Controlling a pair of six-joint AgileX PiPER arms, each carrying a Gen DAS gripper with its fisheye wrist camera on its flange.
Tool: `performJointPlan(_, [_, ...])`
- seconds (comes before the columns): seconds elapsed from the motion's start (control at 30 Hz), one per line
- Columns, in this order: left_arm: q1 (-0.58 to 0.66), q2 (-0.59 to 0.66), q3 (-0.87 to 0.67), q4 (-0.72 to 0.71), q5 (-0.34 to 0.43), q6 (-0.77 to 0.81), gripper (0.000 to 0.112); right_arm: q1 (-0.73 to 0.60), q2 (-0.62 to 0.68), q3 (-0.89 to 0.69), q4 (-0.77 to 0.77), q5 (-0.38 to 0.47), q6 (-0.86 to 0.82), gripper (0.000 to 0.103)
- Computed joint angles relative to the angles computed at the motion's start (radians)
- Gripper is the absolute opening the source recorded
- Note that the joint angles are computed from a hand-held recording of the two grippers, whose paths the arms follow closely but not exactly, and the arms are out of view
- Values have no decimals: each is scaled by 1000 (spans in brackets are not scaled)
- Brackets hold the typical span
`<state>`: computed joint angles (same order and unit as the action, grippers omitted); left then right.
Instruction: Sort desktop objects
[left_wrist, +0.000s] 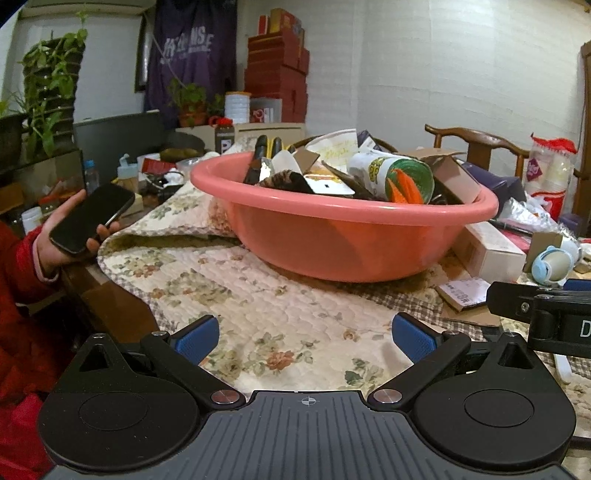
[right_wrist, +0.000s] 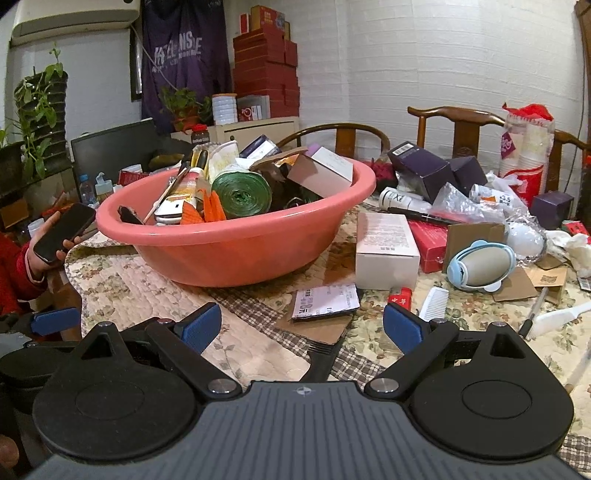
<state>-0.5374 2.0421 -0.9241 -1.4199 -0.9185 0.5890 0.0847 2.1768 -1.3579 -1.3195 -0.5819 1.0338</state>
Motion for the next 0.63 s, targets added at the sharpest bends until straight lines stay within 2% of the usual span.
performJointPlan(0.13, [6,3,-2,14,13,1,103,1,8,-9,-8,1,4,96])
performJointPlan(0.63, [3,28,-28,10,-11,16,103,-7,38,-51,-49,-5,58,96])
